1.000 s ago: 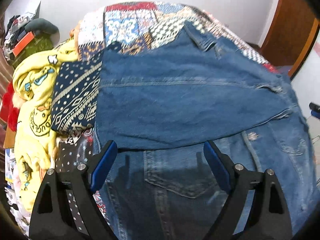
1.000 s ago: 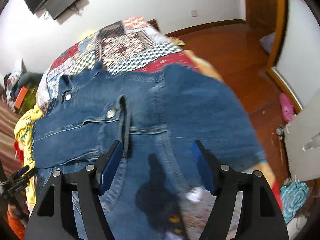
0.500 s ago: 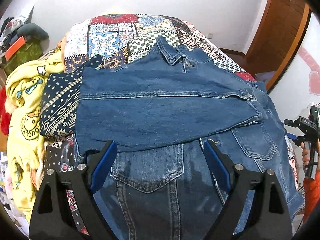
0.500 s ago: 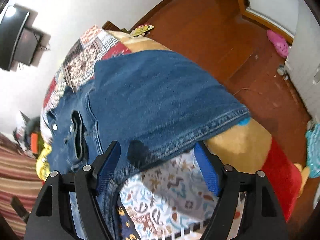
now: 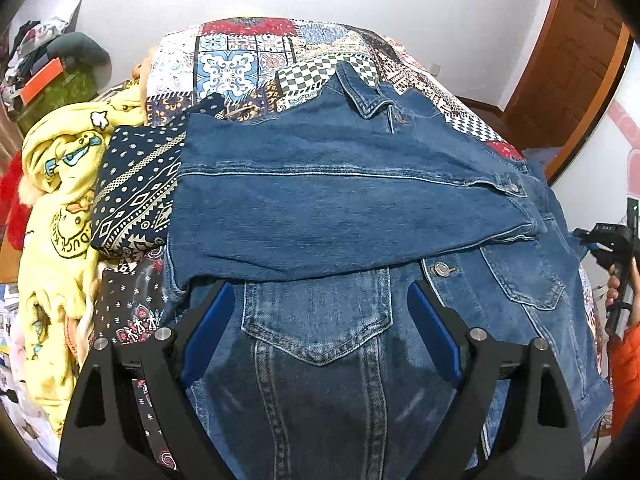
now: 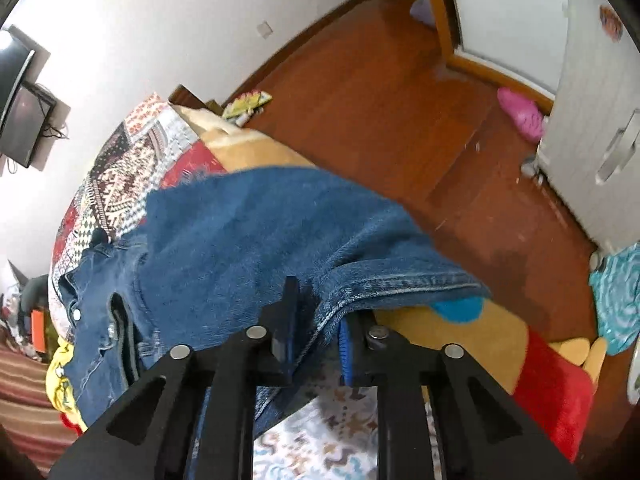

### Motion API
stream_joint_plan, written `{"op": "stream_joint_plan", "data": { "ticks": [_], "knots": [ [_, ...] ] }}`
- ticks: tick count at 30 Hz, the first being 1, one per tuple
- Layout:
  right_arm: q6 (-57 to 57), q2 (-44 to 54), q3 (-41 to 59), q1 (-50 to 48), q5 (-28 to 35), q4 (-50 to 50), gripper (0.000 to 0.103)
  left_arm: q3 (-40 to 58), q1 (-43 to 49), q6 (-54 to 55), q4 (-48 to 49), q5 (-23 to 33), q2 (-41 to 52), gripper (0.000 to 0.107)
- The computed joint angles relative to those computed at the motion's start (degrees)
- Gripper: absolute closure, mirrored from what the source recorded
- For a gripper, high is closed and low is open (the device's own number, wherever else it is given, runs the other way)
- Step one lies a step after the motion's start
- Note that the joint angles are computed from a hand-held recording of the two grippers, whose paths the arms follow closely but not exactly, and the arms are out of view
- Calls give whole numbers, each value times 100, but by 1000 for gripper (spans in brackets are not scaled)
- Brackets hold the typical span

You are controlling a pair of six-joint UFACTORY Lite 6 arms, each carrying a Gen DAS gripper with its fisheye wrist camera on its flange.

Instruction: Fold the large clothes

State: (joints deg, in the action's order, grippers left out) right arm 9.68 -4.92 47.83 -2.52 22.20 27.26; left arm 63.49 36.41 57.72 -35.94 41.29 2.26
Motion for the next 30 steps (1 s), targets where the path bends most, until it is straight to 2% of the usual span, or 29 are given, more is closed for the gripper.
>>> {"op": "stream_joint_plan", "data": {
  "ticks": [2,8,11,14,19,24,26,30],
  "knots": [
    [880,-342,104,255,95,-995,92,38,140,155,-151,158,26,19],
    [1962,-810,1139,1177,493,-2313,95,-35,349,472,-336,276,-29,19],
    [2744,-510,2187,2208,751,-3398,95,-103,511,686,-448,379,-125,19],
    [2882,91,3069,3120,889,-3717,95,-136,675,847,-484,471,-225,19],
    [2246,1270,3685,3808,727,-3012,95,-95,993,1091,-558,666,-294,19],
    [765,2286,3587,3738,725,-848,95,26,1198,1149,-642,925,-277,19],
    [670,2491,3525,3743,853,-715,94,32,1126,1111,-621,907,-303,19],
    [729,2134,3193,3856,1146,-878,91,54,660,888,-509,772,-443,19]
  ]
}}
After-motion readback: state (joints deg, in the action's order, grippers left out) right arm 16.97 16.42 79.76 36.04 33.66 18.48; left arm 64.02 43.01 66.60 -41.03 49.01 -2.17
